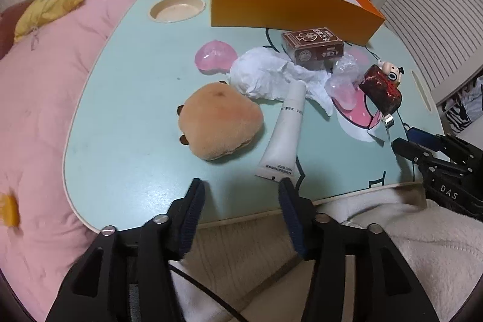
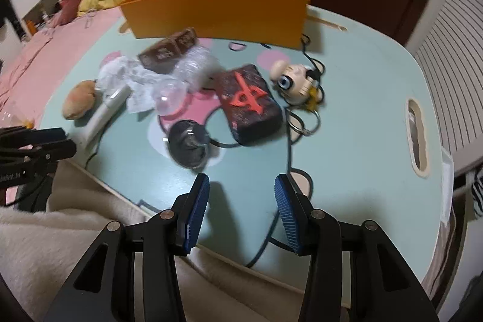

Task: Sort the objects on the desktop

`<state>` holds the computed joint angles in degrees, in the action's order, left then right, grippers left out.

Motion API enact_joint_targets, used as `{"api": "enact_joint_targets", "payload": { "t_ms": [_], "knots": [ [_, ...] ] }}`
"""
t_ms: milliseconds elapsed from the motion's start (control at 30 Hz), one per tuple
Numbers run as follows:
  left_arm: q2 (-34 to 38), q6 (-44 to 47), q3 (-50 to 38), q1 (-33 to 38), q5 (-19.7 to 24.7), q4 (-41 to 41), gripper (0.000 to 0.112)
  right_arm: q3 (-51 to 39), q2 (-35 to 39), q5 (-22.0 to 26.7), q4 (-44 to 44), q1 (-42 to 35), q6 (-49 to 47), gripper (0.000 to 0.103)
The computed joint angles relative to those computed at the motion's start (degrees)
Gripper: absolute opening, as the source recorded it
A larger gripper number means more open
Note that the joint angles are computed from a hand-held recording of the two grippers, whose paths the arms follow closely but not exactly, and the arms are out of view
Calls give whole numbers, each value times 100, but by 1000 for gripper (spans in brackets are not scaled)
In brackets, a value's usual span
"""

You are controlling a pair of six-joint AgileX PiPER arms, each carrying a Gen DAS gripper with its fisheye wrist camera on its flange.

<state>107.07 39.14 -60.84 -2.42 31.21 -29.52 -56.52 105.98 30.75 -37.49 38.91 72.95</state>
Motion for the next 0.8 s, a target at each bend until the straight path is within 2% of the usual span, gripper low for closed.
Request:
{"api": "enact_joint_targets", "payload": {
  "t_ms": [33, 100, 167, 300, 400, 567, 667, 800],
  "knots": [
    [3, 32, 43, -17, -82, -51, 65, 36, -19, 47, -76, 7, 126, 48],
    [13, 6, 117, -84, -259, -28, 72, 85, -40, 166, -219, 41, 340, 60],
    [24, -32, 196, -161, -437, 43, 75, 103, -43, 236, -292, 91, 426, 65],
    [32, -65, 231, -233, -563, 140, 85, 239, -132, 162, -392, 73, 506, 67],
    [52, -382, 224, -347, -697, 484, 89, 337, -204, 124, -438, 26, 527, 71],
    [118, -458, 187, -316, -763, 551, 95, 422, -213, 71, -514, 76, 633, 75],
    [155, -672, 171, -350, -832, 743, 98, 502, -282, 74, -472, 72, 606, 82],
    [201, -1090, 145, -464, -898, 1232, 102, 483, -278, 102, -457, 105, 608, 83]
  ]
}}
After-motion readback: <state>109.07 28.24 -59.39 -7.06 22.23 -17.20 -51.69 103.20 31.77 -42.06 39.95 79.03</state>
